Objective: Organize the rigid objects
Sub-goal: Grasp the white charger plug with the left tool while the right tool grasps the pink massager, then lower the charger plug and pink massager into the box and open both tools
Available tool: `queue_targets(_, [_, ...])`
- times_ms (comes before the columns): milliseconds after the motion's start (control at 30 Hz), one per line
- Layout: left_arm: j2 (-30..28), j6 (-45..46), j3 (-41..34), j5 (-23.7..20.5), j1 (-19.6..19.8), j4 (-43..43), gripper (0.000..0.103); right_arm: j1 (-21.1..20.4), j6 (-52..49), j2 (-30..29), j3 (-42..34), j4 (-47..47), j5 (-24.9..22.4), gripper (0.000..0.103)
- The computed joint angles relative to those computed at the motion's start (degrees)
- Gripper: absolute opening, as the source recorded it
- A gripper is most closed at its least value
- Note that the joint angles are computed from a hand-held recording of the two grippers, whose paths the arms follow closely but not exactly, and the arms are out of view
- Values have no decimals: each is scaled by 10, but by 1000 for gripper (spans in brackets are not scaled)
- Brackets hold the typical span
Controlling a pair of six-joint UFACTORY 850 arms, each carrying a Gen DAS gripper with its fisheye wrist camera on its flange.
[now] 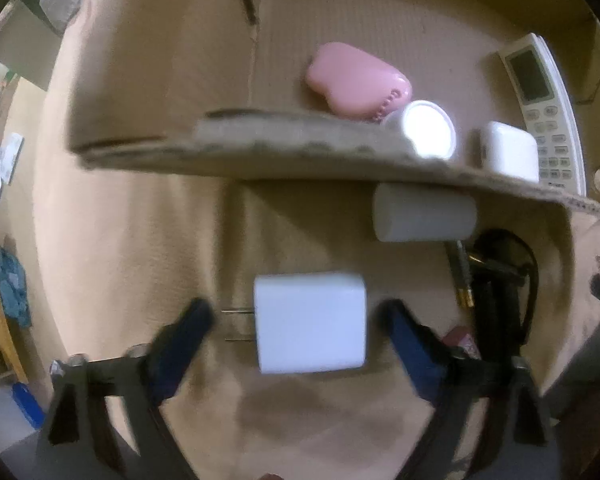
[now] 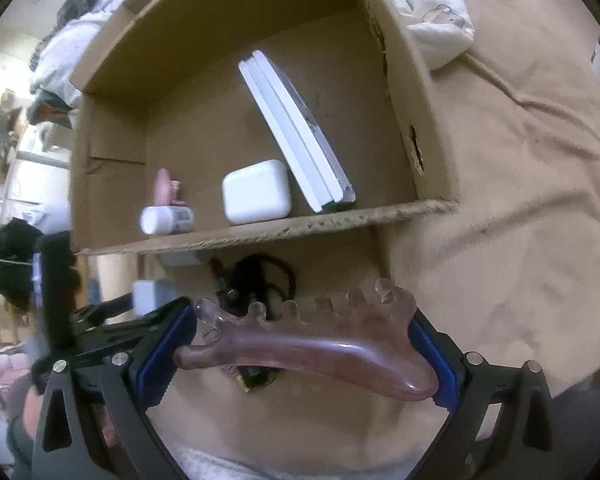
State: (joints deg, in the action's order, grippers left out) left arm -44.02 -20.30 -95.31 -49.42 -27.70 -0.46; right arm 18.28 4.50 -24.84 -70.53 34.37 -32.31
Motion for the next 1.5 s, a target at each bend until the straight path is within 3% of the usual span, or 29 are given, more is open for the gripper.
queue_targets(33, [2,-4,0,2,0,8,55,-5,-12,5,1,9,-3,103])
queue_targets(67, [5,-1,1,5,2,5,53,-7,-25,10,5,21,-2,103])
queue_targets(333, [77,11,61,40,2,-3,53,-20,-106,54,37,81,1,103])
queue_targets(667, [170,-29,88,107,-7,35,53,-22,-159,60,-11,96,13,103])
queue_targets(833, [150,-29,46,114,-14,81,53,-25,-227,31,-55,144,12,103])
queue_targets(933, [121,-11,15,104,-17,86,53,-36,-295,-8,-83,223,-17,103])
queue_targets(1200, [48,14,-51,83,-26,100,53,-50,-299,-98,-140,288,-73,103])
queue_targets(1300, [30,25,-61,86,-22,83,53,-48,-285,-119,-158,277,-92,103])
queue_targets(1400, [20,46,-61,90,-12,35,53,-40,-246,-128,-170,227,-73,103])
queue_targets(1500, [22,31,-52,100,-12,58,53,-29,-142,-133,-184,100,-44,103])
